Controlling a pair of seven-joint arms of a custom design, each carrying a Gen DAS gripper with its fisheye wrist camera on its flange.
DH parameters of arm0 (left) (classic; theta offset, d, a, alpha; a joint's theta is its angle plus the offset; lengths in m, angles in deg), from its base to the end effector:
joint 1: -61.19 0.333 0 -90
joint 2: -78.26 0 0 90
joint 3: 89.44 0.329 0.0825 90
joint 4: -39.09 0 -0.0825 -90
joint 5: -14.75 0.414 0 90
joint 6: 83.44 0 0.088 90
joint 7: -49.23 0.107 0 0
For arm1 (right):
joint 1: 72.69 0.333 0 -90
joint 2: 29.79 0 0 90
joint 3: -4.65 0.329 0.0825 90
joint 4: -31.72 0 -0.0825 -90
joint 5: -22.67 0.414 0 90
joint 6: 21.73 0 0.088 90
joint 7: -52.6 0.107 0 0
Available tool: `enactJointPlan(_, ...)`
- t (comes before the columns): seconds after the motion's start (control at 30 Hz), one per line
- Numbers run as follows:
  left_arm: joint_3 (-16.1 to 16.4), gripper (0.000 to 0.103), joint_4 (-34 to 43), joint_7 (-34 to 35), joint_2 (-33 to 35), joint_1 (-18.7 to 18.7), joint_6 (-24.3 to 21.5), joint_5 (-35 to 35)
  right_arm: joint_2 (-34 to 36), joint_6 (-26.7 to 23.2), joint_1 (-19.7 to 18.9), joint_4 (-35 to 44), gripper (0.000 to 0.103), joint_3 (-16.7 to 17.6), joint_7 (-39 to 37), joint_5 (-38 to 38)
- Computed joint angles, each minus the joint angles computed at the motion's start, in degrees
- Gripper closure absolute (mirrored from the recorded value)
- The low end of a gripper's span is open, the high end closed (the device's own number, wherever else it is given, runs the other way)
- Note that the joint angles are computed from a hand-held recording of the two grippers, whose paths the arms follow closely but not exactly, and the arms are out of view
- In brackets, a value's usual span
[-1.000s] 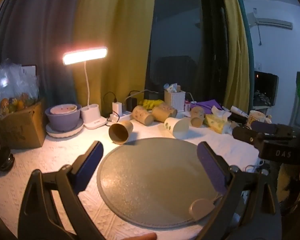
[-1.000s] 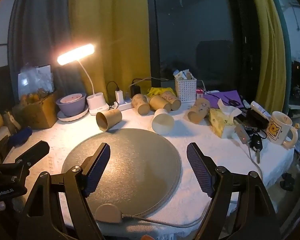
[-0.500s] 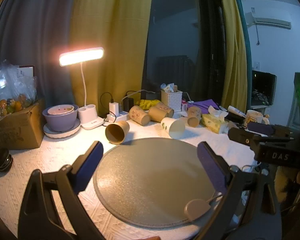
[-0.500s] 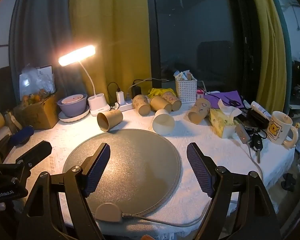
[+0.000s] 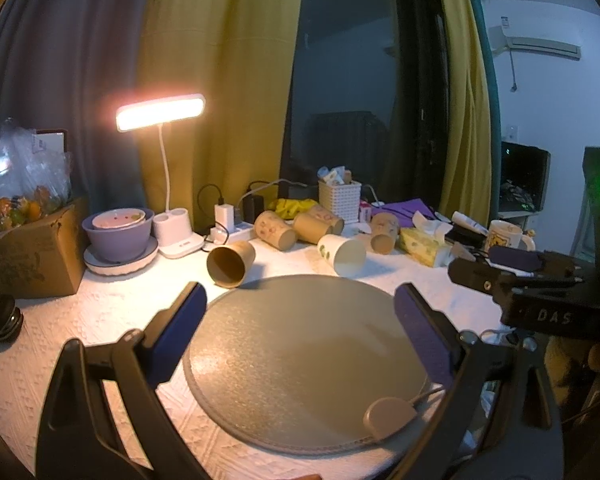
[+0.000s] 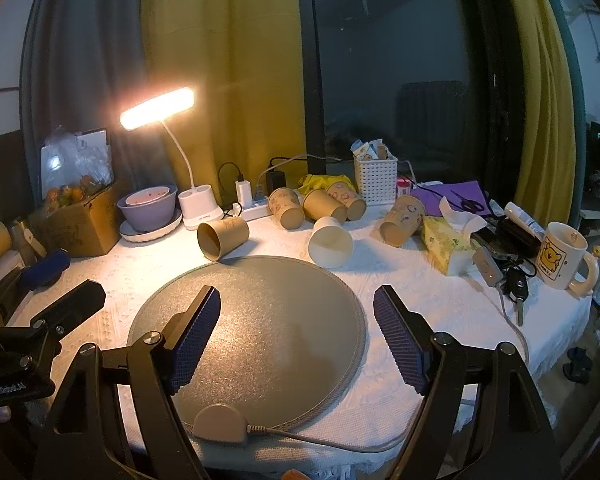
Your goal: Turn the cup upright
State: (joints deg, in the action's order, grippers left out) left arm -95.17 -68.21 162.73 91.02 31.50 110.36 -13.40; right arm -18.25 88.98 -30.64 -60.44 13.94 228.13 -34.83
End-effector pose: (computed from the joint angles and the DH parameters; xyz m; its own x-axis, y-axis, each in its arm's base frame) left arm 0.5826 -0.3424 0.5424 -0.4675 -0.8824 0.0533 -0.2944 0.0985 -0.9506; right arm 0.4748 0.4853 0.5562 -0.3203 -0.9433 0.0873 -0.5896 0.1264 -0.7978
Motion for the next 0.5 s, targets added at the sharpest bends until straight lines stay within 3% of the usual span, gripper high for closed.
enactJointPlan(0.5,0.80,0.007,0.15,0.47,0.03,-0.97,-0.03,-0.81,-0.43,0.36,-0.19,-0.75,0.021,0.09,0.29,-0.08)
